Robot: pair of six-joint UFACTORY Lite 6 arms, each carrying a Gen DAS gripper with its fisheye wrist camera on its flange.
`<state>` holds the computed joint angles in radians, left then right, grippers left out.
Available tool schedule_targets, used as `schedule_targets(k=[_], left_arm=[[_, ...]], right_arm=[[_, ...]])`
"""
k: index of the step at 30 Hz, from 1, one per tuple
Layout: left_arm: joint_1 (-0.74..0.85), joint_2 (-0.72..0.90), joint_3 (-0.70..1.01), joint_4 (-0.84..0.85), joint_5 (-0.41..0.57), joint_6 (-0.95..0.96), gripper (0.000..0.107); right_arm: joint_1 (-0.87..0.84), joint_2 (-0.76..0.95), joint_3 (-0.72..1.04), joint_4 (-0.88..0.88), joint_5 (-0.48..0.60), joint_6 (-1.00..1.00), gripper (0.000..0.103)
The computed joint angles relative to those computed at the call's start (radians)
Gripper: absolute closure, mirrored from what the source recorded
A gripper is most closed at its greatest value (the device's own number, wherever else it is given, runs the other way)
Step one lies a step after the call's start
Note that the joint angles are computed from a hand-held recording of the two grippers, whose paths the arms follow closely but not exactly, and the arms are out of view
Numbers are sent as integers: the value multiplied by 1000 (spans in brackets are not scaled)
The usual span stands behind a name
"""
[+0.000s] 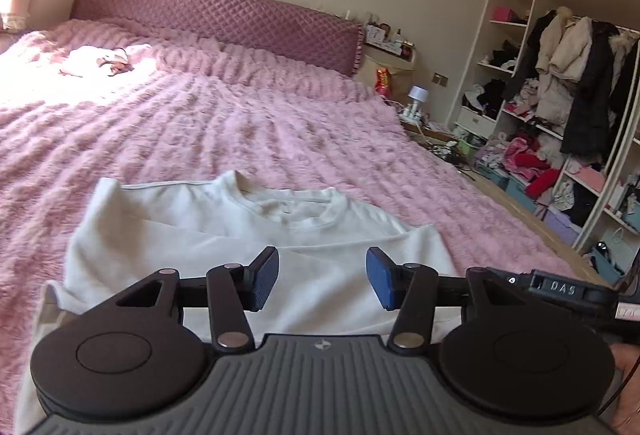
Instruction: Fold small clothes
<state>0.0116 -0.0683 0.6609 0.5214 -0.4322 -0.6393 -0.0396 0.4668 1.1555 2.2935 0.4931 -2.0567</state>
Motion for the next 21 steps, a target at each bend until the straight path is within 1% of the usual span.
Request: schedule_targets(k=[1, 3, 4, 6, 7, 9, 10, 12, 13, 14, 15, 16, 17, 19, 20, 21], left_arm=[[60, -24, -23, 9, 17, 31, 45], [179, -35, -42, 50, 38, 60, 45], [251, -28, -42, 83, 47, 64, 45], [340, 5, -34, 94, 43, 111, 45], [379, 36, -17, 81, 52, 149, 45], [421, 80, 4, 92, 48, 182, 45], [435, 105, 5, 52, 32, 252, 45], [432, 145, 17, 4, 22, 342, 45], [434, 166, 21, 14, 13, 359, 45], [431, 179, 23, 35, -1, 359, 45], [428, 191, 23, 52, -22, 366, 45], [417, 203, 24, 31, -36, 411, 45], [393, 217, 33, -28, -38, 489, 45], [345, 250, 51, -175, -43, 667, 45], [330, 272, 67, -198, -41, 707, 45], [321, 298, 88, -214, -39, 734, 49]], right_arm=[[17, 69, 87, -16, -18, 19, 44], [32, 188, 246, -117, -63, 116, 44], [41, 261, 343, -206, -92, 208, 44], [56, 352, 469, -319, -148, 335, 44], [67, 404, 543, -404, -192, 426, 44], [81, 468, 627, -510, -234, 529, 43], [86, 486, 648, -536, -244, 550, 43], [90, 507, 665, -530, -248, 544, 43], [89, 514, 674, -562, -237, 576, 61], [86, 519, 681, -602, -215, 605, 83], [86, 524, 691, -648, -207, 641, 101], [89, 521, 689, -653, -207, 638, 102], [90, 513, 678, -616, -208, 593, 102], [90, 501, 667, -604, -206, 572, 102], [87, 495, 661, -601, -202, 574, 102], [85, 493, 659, -604, -198, 581, 102]])
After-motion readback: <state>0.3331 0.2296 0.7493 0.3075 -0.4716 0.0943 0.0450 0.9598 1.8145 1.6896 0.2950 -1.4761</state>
